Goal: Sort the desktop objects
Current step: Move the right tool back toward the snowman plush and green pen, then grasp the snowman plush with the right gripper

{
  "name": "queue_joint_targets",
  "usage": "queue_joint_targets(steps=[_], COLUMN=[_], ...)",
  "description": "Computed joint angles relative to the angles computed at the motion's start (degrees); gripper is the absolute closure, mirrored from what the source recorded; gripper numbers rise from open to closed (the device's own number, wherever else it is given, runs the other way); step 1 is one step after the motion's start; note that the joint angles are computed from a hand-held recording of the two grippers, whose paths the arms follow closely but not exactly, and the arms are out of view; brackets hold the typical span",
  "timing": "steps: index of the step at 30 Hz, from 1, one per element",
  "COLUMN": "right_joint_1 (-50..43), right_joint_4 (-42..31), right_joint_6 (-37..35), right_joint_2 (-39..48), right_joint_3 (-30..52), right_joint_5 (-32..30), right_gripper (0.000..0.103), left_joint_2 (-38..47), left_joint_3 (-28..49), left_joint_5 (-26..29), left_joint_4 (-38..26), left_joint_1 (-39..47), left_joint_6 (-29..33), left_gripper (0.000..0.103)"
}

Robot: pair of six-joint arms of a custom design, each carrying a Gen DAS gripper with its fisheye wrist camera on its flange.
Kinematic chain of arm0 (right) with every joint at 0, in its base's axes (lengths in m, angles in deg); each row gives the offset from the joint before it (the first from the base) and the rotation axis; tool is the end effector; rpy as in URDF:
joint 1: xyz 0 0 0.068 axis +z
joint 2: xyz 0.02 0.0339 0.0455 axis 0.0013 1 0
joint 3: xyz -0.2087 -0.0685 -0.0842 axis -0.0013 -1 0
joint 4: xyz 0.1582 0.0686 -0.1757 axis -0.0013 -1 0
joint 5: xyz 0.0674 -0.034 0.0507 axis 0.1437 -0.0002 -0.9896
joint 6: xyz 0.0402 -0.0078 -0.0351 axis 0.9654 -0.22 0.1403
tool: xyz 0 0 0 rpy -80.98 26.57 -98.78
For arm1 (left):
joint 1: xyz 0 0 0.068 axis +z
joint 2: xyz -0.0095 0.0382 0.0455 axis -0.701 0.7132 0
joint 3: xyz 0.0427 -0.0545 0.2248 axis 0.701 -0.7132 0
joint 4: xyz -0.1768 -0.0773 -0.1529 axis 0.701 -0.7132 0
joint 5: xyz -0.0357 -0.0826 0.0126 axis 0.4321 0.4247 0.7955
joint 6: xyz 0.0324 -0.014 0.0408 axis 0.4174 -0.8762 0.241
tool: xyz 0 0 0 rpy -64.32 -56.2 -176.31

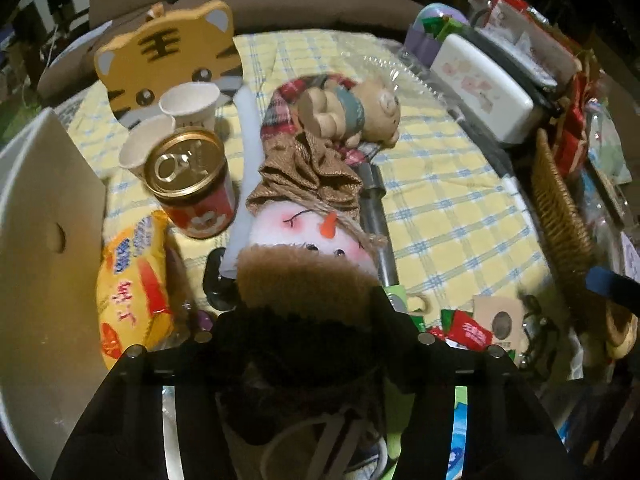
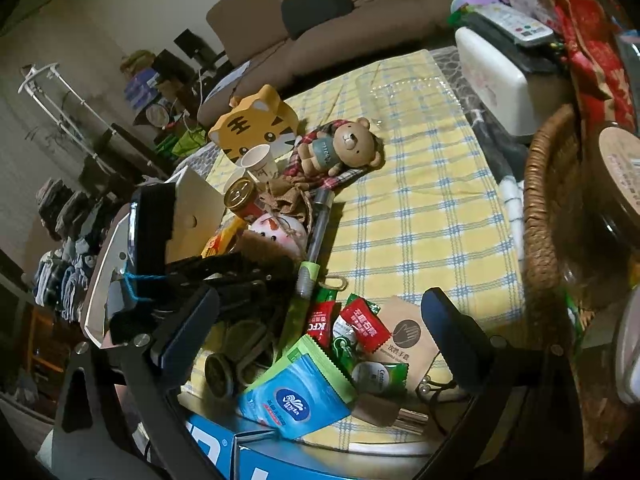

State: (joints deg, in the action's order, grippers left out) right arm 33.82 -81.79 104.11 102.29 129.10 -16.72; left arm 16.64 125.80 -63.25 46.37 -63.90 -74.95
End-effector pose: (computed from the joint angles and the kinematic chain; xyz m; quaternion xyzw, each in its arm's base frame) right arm 0.2293 0.1564 0.1700 0.0306 0.9285 0.2456 0.2768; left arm 0.3128 -0.1123 0.1145 0.0956 0.9647 -0.0868 0.2296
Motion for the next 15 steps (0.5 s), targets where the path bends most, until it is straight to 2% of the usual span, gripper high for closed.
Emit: queue_joint_targets(steps=[2, 5, 7, 11, 15], right_joint_1=[0.1, 0.2, -0.2, -2.3, -4.2], right_joint_4=[0.3, 1.6, 3.9, 13.2, 22.5], right_joint_6=[0.3, 0.9, 2.1, 7.6, 14.1], right_joint_2=[0.1, 0.6, 1.1, 5.3, 11.6], right_joint_3=[-0.1, -0.2, -1.1, -3.7, -5.7], right_joint_5=[-0.2, -1.6, -4.0, -12.0, -17.9], right_gripper=[0.001, 0.001, 0.001, 0.001, 0.002], left_joint_2=[-3.3, -10.7, -13.6, -18.2, -19.2], left_joint_3=[-1.6, -4.7, -5.3, -7.8, -11.0], left_joint_5=[1.0, 5.1, 6.4, 9.2, 13.5], left_joint_4=[-0.2, -1.5, -3.2, -5.0, -3.4], left_joint_1=[0.1, -0.1, -0.8, -1.9, -2.0], left_joint_6=[-0.1, -0.8, -1.2, -3.5, -6.5], left_gripper=[0.049, 0.063, 0.066, 0.068, 0.069])
